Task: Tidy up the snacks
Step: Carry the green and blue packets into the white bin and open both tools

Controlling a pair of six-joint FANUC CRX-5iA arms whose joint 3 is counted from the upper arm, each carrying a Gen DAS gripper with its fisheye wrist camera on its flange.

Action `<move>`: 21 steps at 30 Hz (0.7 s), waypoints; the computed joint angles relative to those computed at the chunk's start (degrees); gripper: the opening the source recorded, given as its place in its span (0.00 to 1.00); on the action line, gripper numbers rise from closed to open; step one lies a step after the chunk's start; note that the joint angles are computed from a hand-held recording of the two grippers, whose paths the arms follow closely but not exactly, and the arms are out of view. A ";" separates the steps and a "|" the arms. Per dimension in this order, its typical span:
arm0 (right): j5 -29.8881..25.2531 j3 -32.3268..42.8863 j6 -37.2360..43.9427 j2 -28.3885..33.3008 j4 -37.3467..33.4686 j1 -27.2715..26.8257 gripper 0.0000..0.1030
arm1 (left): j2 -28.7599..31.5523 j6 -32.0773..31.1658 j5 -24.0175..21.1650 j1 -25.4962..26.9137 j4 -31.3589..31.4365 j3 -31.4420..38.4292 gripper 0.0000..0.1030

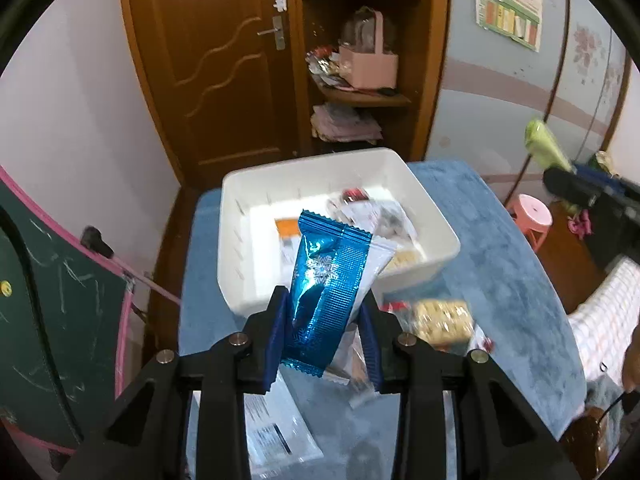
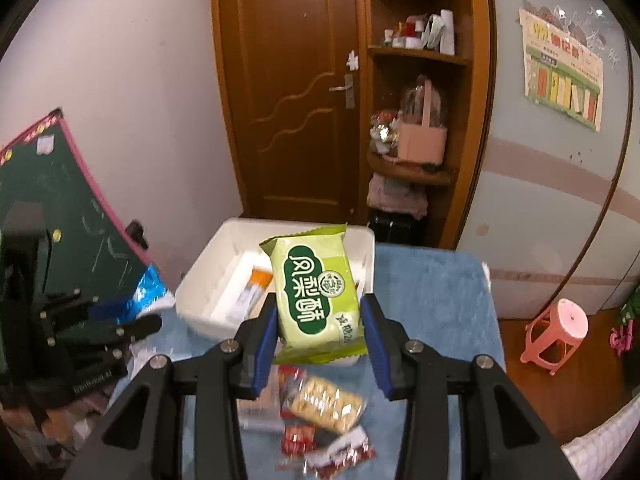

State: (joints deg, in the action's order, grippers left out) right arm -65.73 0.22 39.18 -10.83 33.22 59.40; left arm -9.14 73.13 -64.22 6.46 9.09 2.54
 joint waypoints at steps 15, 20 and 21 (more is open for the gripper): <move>0.74 18.40 7.98 17.17 -7.41 -9.68 0.40 | 13.85 9.27 2.04 -1.25 -5.11 14.39 0.32; -0.56 21.42 9.38 21.66 -12.29 -11.80 0.40 | 18.09 11.61 2.01 -2.01 -7.53 16.76 0.32; -0.78 21.76 9.68 22.41 -12.89 -12.06 0.41 | 18.87 12.13 1.92 -2.33 -8.29 17.36 0.32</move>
